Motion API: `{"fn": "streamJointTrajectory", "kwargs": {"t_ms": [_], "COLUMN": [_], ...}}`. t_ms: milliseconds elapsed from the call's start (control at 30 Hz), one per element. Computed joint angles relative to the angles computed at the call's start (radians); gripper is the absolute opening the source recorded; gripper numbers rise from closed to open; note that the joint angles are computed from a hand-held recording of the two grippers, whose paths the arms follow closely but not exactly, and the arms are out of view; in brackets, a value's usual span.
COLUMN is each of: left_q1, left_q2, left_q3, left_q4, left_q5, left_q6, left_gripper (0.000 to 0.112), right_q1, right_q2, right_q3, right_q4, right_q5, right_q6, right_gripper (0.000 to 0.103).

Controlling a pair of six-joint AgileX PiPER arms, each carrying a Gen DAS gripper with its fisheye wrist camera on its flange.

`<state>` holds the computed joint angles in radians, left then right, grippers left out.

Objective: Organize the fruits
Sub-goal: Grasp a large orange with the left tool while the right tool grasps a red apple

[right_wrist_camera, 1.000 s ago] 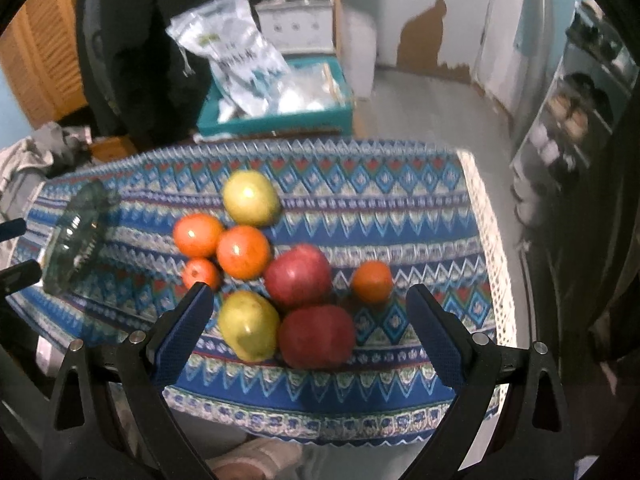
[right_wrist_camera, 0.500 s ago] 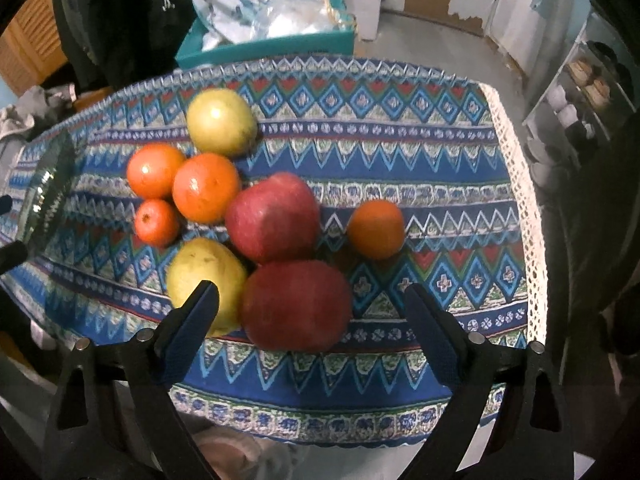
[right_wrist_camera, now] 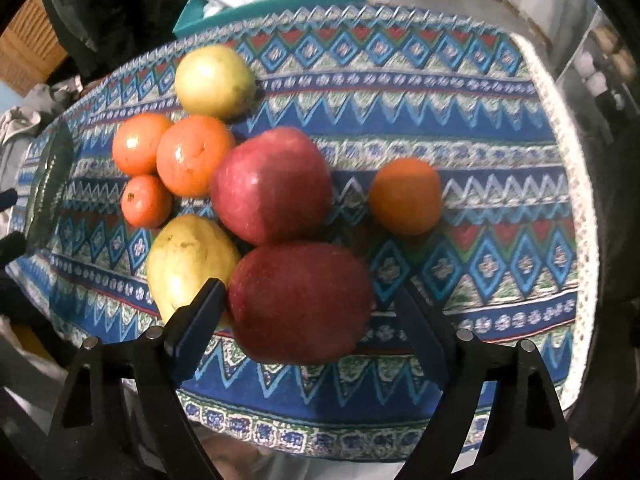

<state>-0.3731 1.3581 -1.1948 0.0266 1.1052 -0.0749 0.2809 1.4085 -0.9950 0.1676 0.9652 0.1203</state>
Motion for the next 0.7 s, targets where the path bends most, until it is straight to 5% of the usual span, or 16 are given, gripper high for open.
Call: {"fn": "streamJointTrajectory", "kwargs": {"t_ms": [300,700], "left_q1": [0.031,0.007], "left_q2": [0.048,0.160], "left_q3": [-0.006,-0.095], "left_q4": [-0.042,-0.053], "left_q5": [-0.019,-0.055], "left_q6": [0.015,-0.021], "left_gripper": [0.102,0.102], "right_q1": [-0.061,-0.014], "right_q2": [0.016,-0.064], "right_q3": [0.026,0.011], "right_q4": [0.137,-0.099], "right_q5": [-0.028,-0.023], "right_q6": [-0.108,0.058], "right_gripper": [0.078,0.077]}}
